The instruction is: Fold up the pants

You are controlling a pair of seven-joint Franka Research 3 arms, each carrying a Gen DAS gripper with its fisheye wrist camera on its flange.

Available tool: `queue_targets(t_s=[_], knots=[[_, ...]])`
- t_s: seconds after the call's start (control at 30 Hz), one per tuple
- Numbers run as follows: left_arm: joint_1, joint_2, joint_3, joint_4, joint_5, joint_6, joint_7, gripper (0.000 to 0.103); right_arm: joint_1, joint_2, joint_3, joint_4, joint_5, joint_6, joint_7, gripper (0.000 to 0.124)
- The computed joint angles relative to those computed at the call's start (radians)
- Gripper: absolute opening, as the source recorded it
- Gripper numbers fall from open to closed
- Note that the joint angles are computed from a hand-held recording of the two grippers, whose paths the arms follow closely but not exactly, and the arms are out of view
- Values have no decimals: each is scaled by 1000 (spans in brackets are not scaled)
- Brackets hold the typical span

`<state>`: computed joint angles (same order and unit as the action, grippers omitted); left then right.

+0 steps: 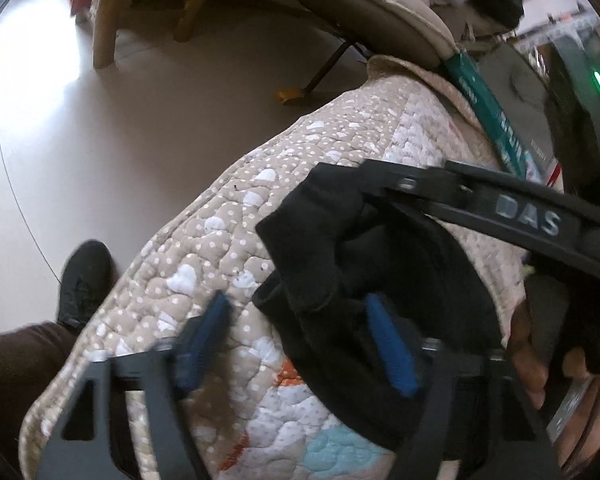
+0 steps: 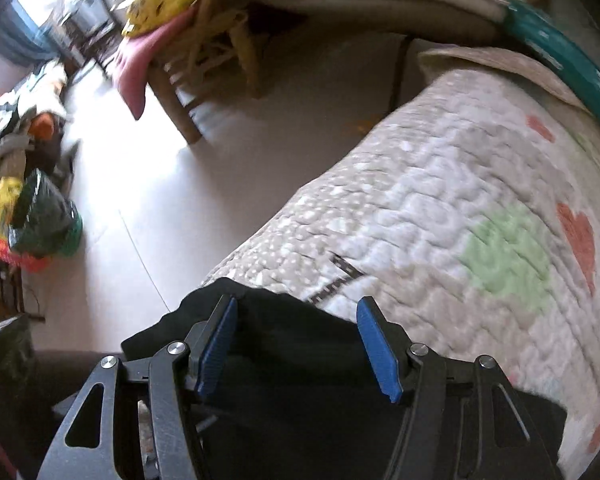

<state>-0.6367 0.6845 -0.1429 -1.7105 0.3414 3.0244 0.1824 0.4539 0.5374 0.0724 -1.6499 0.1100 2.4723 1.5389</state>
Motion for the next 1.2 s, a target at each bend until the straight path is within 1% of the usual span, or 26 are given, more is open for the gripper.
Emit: queue_targets(t_s=[0.03, 0.07, 0.1, 0.13, 0.17, 0.2, 0.23, 0.27, 0.37, 0.4, 0.47, 0.53, 0.63, 0.7, 0.73, 0.8, 0.87, 0.9, 0.97, 1.03, 1.07, 1.1, 1.13, 1.17, 1.2], knots=[[8, 2, -9, 5, 2, -1, 14, 45, 0, 19, 4, 27, -4, -25, -14, 69], [25, 6, -28, 3, -2, 20, 29, 37, 3, 42, 8, 60, -11, -56, -30, 69], [49, 11, -56, -1, -8, 42, 54, 23, 10, 61, 8, 86, -21, -78, -42, 69], [60, 15, -72, 7, -13, 40, 75, 20, 16, 75, 9, 104, -29, -96, -55, 64], [46, 11, -58, 12, -15, 30, 78, 20, 20, 87, 15, 121, -33, -121, -78, 34], [47, 10, -61, 11, -22, 30, 83, 19, 24, 89, 17, 124, -34, -131, -91, 29], [64, 11, -80, 5, -37, 41, 91, 18, 40, 83, 8, 113, -54, -127, -94, 27], [76, 11, -93, -3, -49, 55, 98, 18, 50, 78, 1, 104, -68, -112, -93, 23], [145, 14, -172, -37, -90, 124, 138, 17, 33, 34, 7, 45, -34, -65, -86, 16], [161, 11, -193, -47, -99, 151, 149, 17, 20, 5, 12, 10, -12, -33, -89, 15], [168, 0, -207, -55, -104, 180, 172, 17, 7, -38, 19, -43, 10, 9, -98, 15], [168, 0, -221, -39, -101, 184, 200, 16, -6, -97, 25, -111, 32, 63, -107, 15], [134, 3, -214, 9, -99, 151, 234, 16, -36, -175, 32, -199, 79, 124, -125, 15], [132, 32, -242, 63, -107, 124, 263, 16, -61, -230, 39, -265, 124, 163, -142, 15], [137, 64, -274, 111, -111, 101, 288, 16, -74, -264, 40, -304, 145, 177, -153, 15], [121, 103, -294, 185, -119, 56, 333, 16, -96, -330, 34, -387, 183, 212, -160, 15], [58, 153, -271, 300, -115, -20, 377, 16, -118, -373, 29, -448, 224, 241, -170, 15], [29, 182, -263, 359, -116, -58, 401, 16, -137, -411, 25, -501, 265, 263, -186, 15], [-18, 256, -269, 493, -123, -144, 467, 16, -164, -468, 13, -586, 325, 298, -207, 16], [-66, 319, -269, 616, -132, -238, 531, 19, -188, -515, -4, -658, 380, 315, -227, 20], [-82, 332, -269, 644, -135, -262, 562, 20, -197, -532, -13, -689, 399, 324, -230, 24], [-91, 336, -269, 655, -140, -273, 593, 24, -211, -558, -27, -735, 411, 335, -214, 28], [-96, 324, -270, 639, -143, -268, 623, 30, -222, -574, -35, -764, 401, 346, -189, 40], [-93, 307, -273, 612, -149, -253, 651, 33, -234, -591, -41, -797, 376, 367, -152, 53], [-81, 275, -282, 556, -157, -222, 680, 37, -257, -622, -48, -846, 320, 395, -85, 56]])
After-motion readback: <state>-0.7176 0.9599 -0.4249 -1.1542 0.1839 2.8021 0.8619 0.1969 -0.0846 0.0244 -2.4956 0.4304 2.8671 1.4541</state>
